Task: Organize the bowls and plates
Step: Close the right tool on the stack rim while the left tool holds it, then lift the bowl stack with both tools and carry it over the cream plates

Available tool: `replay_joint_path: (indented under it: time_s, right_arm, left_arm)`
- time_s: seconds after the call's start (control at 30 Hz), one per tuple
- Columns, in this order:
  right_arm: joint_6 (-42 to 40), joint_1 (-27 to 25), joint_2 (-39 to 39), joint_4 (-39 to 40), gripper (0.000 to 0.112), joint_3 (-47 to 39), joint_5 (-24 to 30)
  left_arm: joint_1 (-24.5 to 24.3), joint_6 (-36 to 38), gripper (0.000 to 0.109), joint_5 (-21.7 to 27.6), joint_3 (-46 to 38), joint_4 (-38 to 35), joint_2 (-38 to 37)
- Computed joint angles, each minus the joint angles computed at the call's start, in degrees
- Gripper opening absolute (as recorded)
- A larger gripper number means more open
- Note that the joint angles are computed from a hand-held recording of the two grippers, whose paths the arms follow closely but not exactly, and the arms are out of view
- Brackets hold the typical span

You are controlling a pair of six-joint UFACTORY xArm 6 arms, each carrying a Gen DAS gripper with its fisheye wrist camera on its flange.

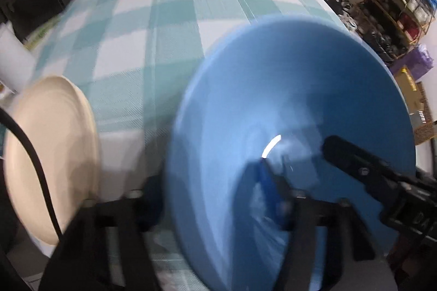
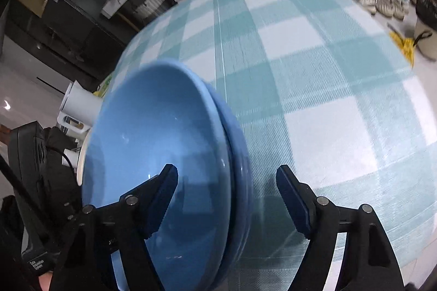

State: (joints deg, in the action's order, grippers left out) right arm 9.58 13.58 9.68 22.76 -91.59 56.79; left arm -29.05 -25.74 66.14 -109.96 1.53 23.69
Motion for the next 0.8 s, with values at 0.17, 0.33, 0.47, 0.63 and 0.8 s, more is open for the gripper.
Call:
replay_joint_path:
  time_s: [0.17, 0.33, 0.47, 0.63, 0.8]
  right_arm:
    - [-0.7, -0.3, 0.1, 4.2, 0.051, 0.4, 0.1]
    - [1.5, -0.7, 0.6, 4.3, 0.04, 0.2, 0.4]
    - [2.8, 0.0, 1.0, 0.1, 0.028, -0.9, 1.1]
    - [1.9, 1.6, 0.8, -5.9, 0.026, -1.6, 1.4]
    - [1.5, 1.6, 0.4, -4.9, 0.026, -0.9, 1.2]
  left_arm:
    - [0.8, 1.4, 0.033, -2.8, 2.8, -5.8, -1.5]
    - [1.0, 0.6, 0.031, -3.2, 3.3, -6.7, -1.9]
    - [1.2, 0.1, 0.031, -3.0, 3.4, -7.0, -2.2]
    - [0.6, -0.3, 0.031, -2.5, 3.7, -5.1, -2.7]
    - [0.8, -0.5, 0.031, -2.2, 4.1, -5.1, -3.0]
